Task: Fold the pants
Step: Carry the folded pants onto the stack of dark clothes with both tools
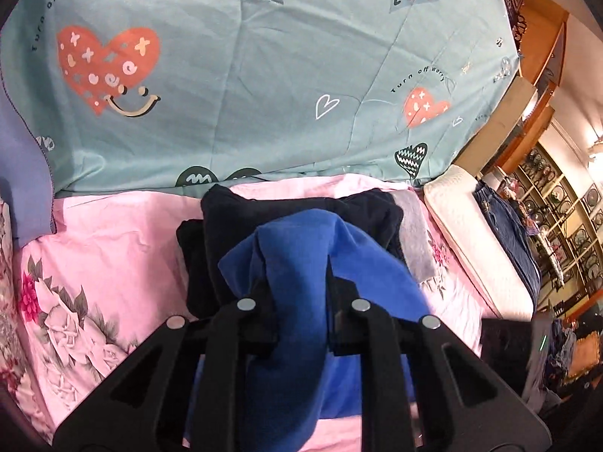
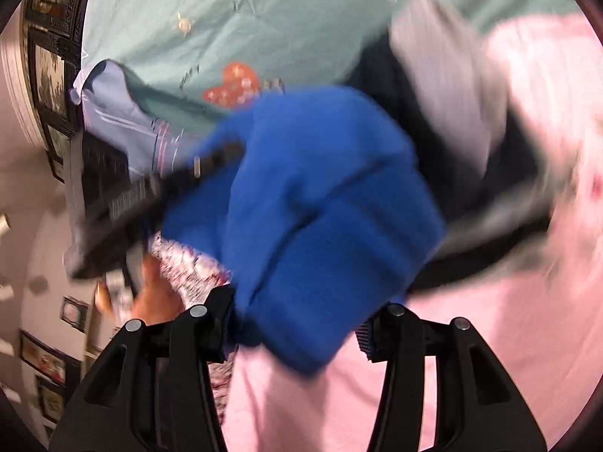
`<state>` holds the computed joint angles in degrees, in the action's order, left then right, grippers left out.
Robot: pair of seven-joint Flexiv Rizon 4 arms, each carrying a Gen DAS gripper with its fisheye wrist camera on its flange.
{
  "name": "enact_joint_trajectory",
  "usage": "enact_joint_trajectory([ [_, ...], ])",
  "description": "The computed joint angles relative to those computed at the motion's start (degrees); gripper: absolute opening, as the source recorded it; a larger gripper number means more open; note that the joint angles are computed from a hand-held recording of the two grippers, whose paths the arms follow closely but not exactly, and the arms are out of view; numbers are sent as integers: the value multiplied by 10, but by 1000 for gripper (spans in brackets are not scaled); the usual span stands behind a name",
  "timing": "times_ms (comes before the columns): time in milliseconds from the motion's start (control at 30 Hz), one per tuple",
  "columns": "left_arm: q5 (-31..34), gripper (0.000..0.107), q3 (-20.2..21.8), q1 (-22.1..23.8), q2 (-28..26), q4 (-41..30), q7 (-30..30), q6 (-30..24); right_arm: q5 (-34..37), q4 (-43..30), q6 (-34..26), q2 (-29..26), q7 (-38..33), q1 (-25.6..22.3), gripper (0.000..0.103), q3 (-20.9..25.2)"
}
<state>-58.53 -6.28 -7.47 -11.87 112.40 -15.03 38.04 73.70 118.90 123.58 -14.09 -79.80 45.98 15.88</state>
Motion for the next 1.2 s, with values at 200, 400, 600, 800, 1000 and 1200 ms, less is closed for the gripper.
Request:
enact_joint_trajectory([
  [200, -13, 17, 1, 18, -19, -11, 35, -43, -86, -7, 82, -119, 149, 12, 55, 47],
  [400, -17, 17, -3, 33, -38, -29, 46, -74, 60, -68, 161, -180, 45, 87, 88, -9],
  [600, -22, 17, -3, 41, -48, -36, 49, -95, 26, -113, 170, -235, 70, 33, 88, 5],
  [800, -33, 17, -3, 52, -49, -31, 68, -117, -89, -76, 213, -255, 138, 39, 25, -7],
  [1000, -91, 17, 18, 82, -16, 15, 141, -198, 113, -143, 178, -173, -189, 38, 13, -1],
  [1200, -173, 17, 53, 115, 16, 64, 190, -303, 192, -174, 238, -117, -383, -7, 12, 51],
])
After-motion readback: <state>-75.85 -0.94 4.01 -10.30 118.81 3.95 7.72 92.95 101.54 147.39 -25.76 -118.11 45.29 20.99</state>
